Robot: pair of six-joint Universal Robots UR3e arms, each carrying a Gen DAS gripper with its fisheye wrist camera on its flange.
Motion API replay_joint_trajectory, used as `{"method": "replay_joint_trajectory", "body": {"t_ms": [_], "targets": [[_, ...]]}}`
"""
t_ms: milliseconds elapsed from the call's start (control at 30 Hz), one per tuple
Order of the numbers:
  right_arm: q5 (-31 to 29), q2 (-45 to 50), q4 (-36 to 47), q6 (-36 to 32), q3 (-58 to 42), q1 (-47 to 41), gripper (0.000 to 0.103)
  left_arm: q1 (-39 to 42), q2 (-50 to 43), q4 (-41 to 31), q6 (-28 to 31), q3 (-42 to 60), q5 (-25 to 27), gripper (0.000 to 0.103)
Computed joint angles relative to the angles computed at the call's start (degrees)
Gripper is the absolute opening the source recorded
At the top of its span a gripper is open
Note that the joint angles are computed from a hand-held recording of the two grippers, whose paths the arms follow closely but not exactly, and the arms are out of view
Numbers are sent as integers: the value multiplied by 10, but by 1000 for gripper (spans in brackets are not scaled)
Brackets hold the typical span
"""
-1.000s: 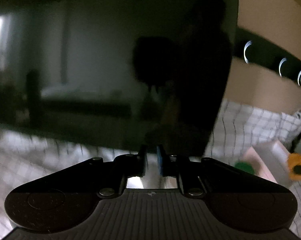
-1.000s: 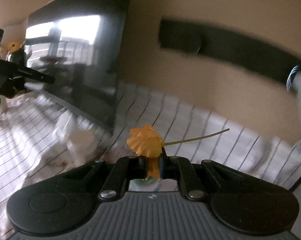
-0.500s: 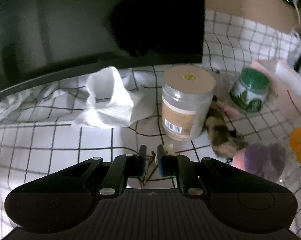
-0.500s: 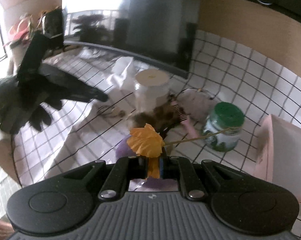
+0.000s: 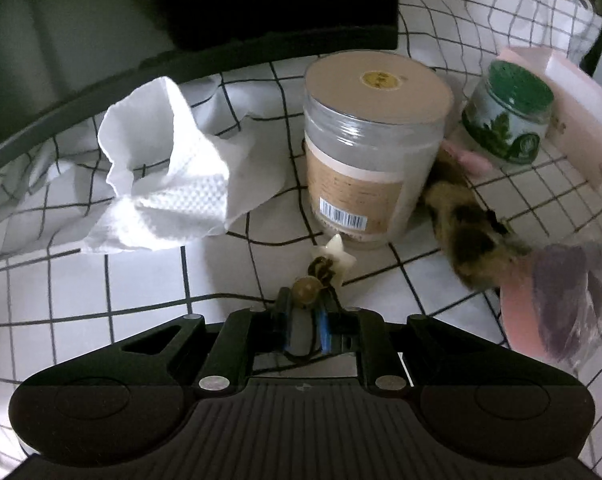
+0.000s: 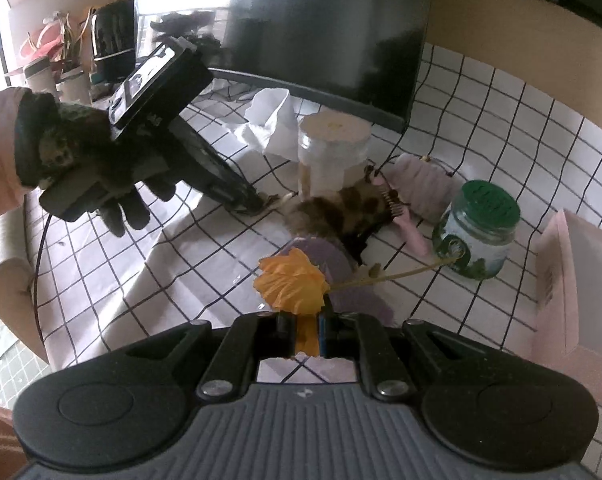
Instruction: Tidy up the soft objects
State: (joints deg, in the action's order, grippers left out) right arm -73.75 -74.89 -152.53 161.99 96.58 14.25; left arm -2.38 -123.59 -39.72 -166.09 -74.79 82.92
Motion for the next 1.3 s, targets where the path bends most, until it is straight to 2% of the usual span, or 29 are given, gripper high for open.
{"method": "replay_joint_trajectory", "body": {"t_ms": [133,233,267,367,700,800,900,967,1067,1133,1200,1267,1300], "targets": [[-6,5,0,14,1,6,10,1,-3,-10,-12,6,-5,18],[-11,6,-2,17,2,10,10,-7,4,39,-28,-28,7,18],[-12,6,-5,16,2,11,10,-9,7,58,-35,-42,9,11],[-18,5,-10,9,0,16,10,-17,11,120,-51,-81,25,8],[-20,0,-12,-15,-10,12,10,-20,65,259,-93,-188,28,6],[-17,0,-10,-19,-13,7,10,-21,86,273,-106,-209,38,6],[-13,2,-7,-21,-16,6,10,6,93,228,-136,-204,-14,7],[-5,2,4,-24,-20,5,10,14,88,177,-157,-187,-31,9],[4,-5,14,-36,-12,7,10,-13,72,127,-143,-162,13,13],[2,-15,9,-45,5,8,10,-35,68,161,-110,-178,39,17],[-8,-20,4,-38,17,5,10,-38,70,147,-96,-173,26,22],[-18,-20,10,-21,17,-1,10,-37,69,129,-89,-164,5,43],[-21,-18,13,-15,15,-4,10,-36,69,118,-79,-158,-6,48]]}}
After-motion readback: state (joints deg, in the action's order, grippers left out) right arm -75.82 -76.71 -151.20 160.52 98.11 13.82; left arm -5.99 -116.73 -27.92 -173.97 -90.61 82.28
